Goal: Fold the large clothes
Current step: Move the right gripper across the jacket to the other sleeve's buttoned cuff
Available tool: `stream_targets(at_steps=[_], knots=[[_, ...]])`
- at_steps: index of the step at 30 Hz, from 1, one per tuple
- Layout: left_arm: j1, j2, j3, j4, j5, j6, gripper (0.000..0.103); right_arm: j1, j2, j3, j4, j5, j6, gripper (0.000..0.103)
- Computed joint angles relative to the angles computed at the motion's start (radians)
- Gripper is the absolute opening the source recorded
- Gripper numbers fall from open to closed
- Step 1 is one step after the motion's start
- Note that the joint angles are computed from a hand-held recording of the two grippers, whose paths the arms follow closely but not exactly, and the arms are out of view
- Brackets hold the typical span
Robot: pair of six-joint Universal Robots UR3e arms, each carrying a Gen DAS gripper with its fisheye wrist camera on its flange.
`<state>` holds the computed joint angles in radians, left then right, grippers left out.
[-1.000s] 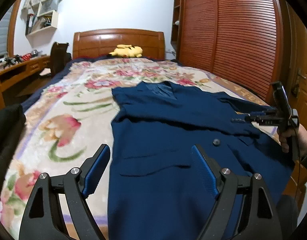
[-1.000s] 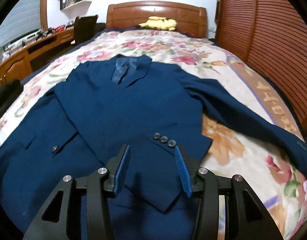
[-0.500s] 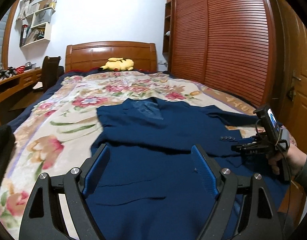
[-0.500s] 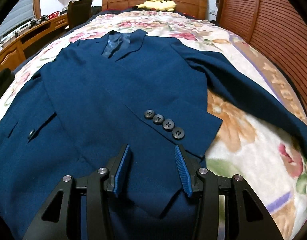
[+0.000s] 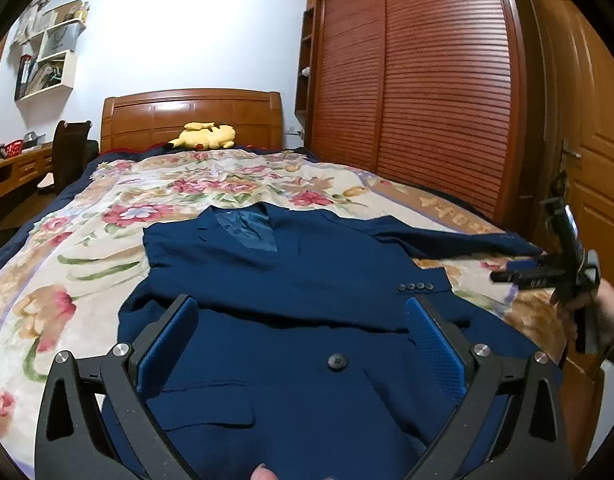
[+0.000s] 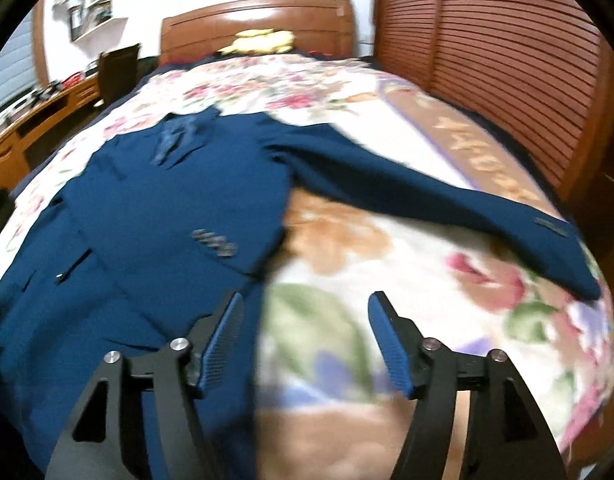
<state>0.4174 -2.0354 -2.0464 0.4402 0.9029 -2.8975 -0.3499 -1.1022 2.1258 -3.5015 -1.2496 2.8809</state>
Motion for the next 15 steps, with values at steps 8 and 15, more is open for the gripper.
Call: stream_targets(at_steps=[8,15], knots=[[-0.092,-0.025,0.03,-0.045,0.086,0.003,0.103,-0.139,-0.014,0.03,-0.018,-0.025,-0.034,0.069],[-0.175,-0.051,0.065,-0.09,0.09,0.025,0.103,-0.235,-0.01,0.004,-0.012,-0.047,-0.027,0.069]])
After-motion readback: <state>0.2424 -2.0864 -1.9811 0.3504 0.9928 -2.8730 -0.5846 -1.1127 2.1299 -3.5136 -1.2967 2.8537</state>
